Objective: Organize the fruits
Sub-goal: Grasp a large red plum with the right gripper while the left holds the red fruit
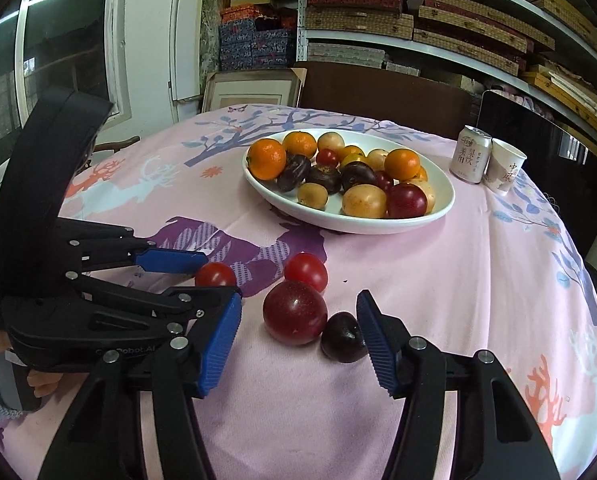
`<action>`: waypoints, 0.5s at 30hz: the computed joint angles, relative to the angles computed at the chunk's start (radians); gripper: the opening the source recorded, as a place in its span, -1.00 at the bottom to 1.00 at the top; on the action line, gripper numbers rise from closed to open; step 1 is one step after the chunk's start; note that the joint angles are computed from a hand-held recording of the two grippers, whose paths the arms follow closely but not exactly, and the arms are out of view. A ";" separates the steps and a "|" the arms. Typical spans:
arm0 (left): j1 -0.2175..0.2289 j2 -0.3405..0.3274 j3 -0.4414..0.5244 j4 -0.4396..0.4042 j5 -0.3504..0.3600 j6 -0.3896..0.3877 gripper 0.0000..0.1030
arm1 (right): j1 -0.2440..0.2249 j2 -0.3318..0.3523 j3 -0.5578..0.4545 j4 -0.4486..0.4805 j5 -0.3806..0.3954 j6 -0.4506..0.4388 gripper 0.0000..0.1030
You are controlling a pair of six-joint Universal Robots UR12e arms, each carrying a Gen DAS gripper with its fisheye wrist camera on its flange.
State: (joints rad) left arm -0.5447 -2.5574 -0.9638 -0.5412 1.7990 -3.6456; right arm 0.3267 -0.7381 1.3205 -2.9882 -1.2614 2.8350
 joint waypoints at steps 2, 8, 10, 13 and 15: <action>0.002 -0.003 0.004 0.007 -0.017 0.008 -0.16 | -0.002 0.000 0.001 -0.004 0.004 0.011 0.18; 0.003 -0.005 0.006 0.021 -0.043 0.020 -0.43 | -0.009 0.000 0.002 -0.011 0.016 0.038 0.18; 0.002 -0.002 0.000 0.027 -0.029 0.008 -0.43 | -0.008 -0.001 0.002 -0.010 0.016 0.032 0.18; -0.003 0.014 -0.025 0.044 0.033 -0.015 -0.44 | -0.007 -0.001 0.001 -0.005 0.015 0.026 0.18; -0.009 0.028 -0.047 0.054 0.106 -0.034 -0.44 | -0.006 0.000 -0.002 0.007 0.013 0.020 0.18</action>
State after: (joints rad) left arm -0.5533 -2.5290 -1.0104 -0.4871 1.9053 -3.6797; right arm 0.3209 -0.7383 1.3182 -2.9814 -1.2486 2.8554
